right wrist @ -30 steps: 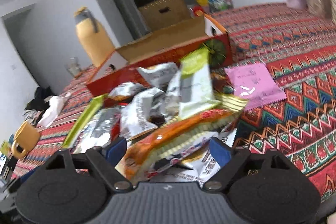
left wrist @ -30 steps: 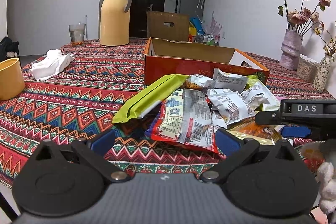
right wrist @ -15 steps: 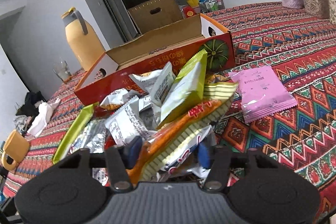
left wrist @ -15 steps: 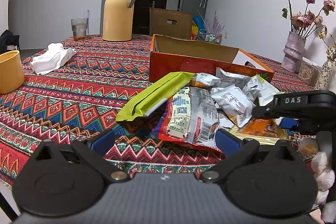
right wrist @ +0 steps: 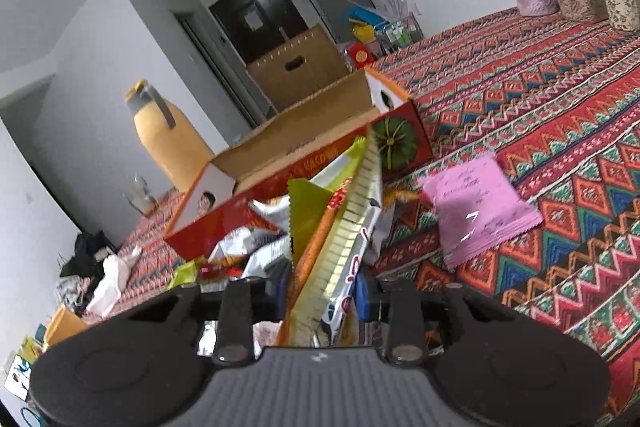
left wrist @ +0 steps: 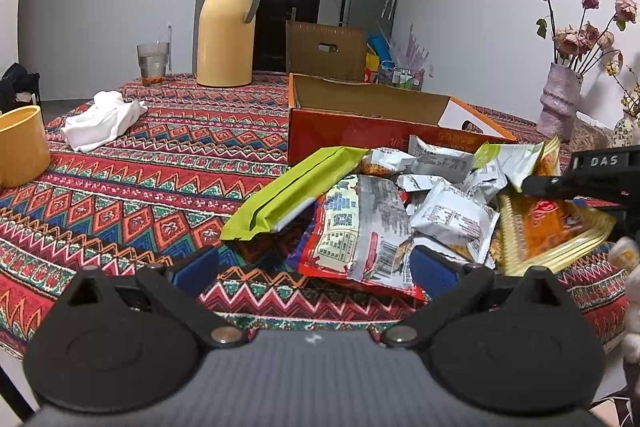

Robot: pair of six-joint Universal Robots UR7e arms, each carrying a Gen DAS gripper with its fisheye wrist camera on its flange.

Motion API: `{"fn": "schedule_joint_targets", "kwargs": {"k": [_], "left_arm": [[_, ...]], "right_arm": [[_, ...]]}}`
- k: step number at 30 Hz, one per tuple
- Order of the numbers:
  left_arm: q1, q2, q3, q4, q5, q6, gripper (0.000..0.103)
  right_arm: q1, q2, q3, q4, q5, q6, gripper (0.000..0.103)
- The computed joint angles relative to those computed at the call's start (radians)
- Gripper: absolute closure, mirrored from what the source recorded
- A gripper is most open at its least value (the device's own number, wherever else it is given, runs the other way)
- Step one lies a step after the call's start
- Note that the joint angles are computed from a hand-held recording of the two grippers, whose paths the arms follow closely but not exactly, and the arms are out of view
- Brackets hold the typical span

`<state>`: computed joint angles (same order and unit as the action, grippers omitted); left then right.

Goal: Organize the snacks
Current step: 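Grasp the yellow-and-orange snack packet with the right tool and lift it, then grasp the lime-green bar packet with the left tool while the right tool holds its packet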

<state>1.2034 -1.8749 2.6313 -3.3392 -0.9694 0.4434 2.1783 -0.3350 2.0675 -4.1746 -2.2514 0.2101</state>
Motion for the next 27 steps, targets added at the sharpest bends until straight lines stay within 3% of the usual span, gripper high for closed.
{"fn": "schedule_joint_targets", "kwargs": {"k": [10, 17, 27], "left_arm": [[-0.033, 0.015, -0.010, -0.007, 0.042, -0.008, 0.000], [-0.048, 0.041, -0.022, -0.020, 0.073, -0.001, 0.000], [-0.016, 0.138, -0.117, -0.076, 0.077, 0.106, 0.000]], "right_arm": [[-0.010, -0.032, 0.073, -0.138, -0.020, -0.048, 0.080], [-0.027, -0.057, 0.107, -0.188, -0.038, -0.126, 0.080], [-0.039, -0.068, 0.098, -0.216, -0.059, -0.227, 0.080]]}}
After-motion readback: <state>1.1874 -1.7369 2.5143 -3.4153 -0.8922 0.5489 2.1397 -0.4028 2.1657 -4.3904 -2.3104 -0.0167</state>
